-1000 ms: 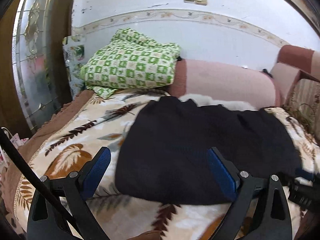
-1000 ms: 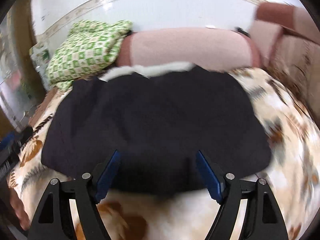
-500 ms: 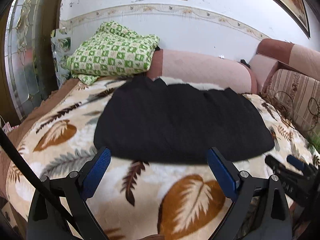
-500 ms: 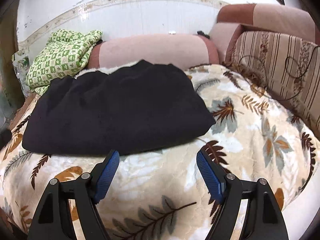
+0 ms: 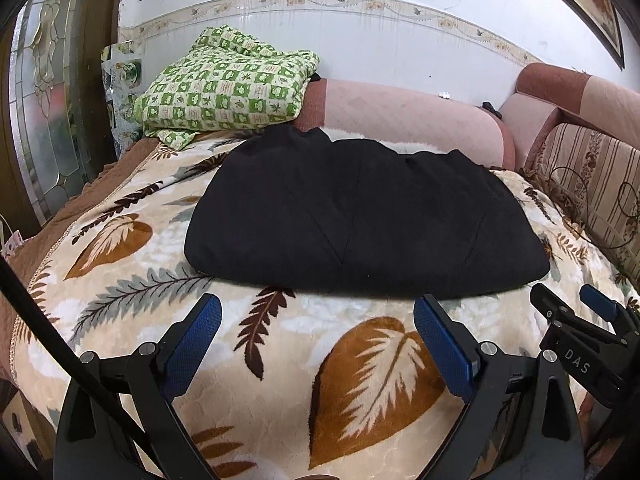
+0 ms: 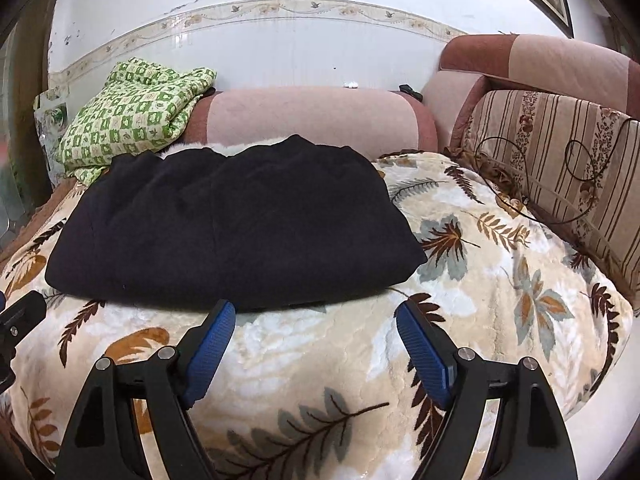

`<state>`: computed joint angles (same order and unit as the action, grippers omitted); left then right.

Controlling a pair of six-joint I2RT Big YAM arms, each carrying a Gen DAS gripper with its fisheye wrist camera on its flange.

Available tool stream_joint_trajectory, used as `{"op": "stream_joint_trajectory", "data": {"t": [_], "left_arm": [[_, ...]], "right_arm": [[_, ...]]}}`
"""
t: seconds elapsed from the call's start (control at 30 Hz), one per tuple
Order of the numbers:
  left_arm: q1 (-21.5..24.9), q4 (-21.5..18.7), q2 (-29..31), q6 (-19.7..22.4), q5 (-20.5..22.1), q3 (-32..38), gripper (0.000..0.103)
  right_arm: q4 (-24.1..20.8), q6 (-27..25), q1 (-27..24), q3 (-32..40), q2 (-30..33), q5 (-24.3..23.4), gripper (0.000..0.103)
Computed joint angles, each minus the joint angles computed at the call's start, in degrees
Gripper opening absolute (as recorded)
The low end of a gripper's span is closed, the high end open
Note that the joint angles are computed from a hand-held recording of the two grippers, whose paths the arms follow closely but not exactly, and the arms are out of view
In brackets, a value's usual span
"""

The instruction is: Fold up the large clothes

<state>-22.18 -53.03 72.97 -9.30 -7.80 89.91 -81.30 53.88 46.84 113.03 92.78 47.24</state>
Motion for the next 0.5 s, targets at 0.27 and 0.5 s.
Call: {"op": "stream_joint_trajectory", "data": {"t": [0.27,0.5], "left_arm": [[0.09,-0.78,0.46,-0.27,0.49,0.35,0.096],[0.17,-1.36,0.78,-0.28,0.88,0.56,0.096]], "right_arm": [[-0.38,0.83,-0.26,-0.21,0.06,-0.14,0.086],[0.11,0.45,-0.09,-0.44,-0.08,0.80,0.086]]}}
